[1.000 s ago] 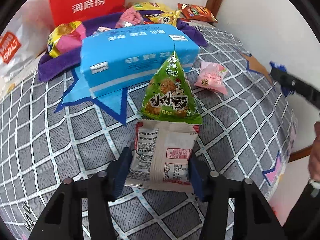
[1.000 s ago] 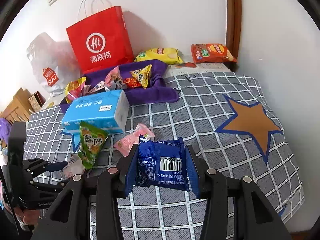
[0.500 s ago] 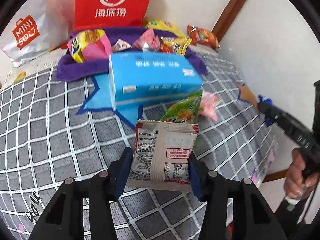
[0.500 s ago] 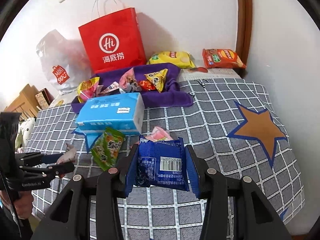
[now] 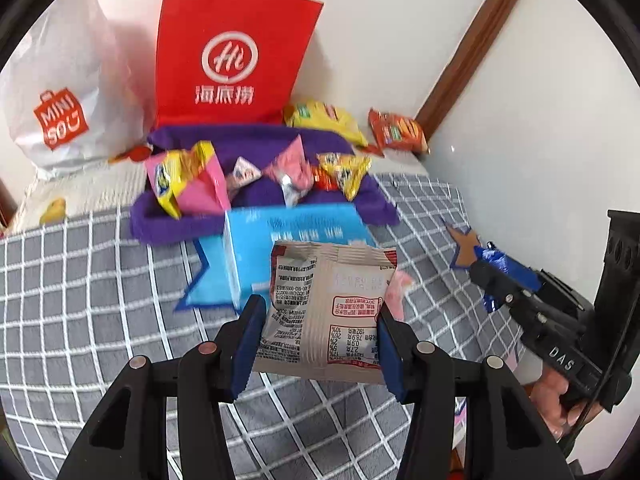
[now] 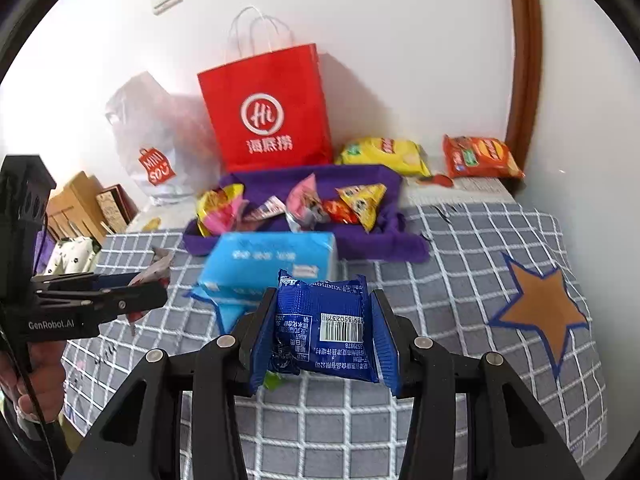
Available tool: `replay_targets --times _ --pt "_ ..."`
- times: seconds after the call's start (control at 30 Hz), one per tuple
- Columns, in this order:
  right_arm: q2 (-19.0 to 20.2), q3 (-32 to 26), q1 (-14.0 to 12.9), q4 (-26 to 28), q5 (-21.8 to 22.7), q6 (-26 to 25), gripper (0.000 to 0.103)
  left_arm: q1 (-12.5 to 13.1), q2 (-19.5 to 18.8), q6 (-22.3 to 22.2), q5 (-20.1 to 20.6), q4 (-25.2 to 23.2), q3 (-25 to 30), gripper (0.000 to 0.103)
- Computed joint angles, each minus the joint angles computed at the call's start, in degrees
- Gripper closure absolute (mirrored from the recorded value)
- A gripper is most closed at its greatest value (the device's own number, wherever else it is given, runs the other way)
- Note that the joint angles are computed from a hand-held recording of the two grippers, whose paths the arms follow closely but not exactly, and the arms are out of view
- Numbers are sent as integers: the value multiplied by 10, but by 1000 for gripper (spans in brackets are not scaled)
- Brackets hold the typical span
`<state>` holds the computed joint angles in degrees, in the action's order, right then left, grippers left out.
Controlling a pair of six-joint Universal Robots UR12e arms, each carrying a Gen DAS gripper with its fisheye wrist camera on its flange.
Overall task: Organize snacks
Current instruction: 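Lift the white packet and blue pack toward the purple cloth with both tools, then carry the white packet and blue pack over the purple cloth with both tools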
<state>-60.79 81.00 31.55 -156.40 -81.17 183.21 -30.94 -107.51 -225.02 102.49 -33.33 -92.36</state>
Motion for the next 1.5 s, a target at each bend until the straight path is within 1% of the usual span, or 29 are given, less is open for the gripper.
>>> replay_targets --times 0.17,0.47,0.6,0.73,0.93,1.13,1.23,1.37,1.4,1.43,1.5 --pt "19 -37 3 6 6 -1 58 11 -1 4 7 -3 12 53" --pt "60 -115 7 27 -14 -6 58 33 -6 22 23 -18 36 53" --pt "83 -158 10 34 -23 -6 58 48 -11 21 13 -12 45 53" --pt "109 -205 10 50 -16 0 58 59 -21 33 14 -17 61 53" --pt "157 -292 13 95 -11 -13 58 75 -37 46 19 -24 82 53" --pt "199 -364 14 123 -6 -16 58 88 -54 53 24 -26 95 53" --pt "216 -384 12 133 3 -20 58 94 -62 56 16 -20 92 53" --pt "241 -415 11 174 1 -17 58 100 -68 52 11 -27 84 53" --pt "251 -430 10 194 3 -15 58 103 -68 47 9 -24 80 53" --pt "259 -442 10 211 3 -18 58 105 -69 46 6 -34 82 53" --pt "265 -450 9 218 -1 -20 58 108 -69 45 7 -36 79 53"
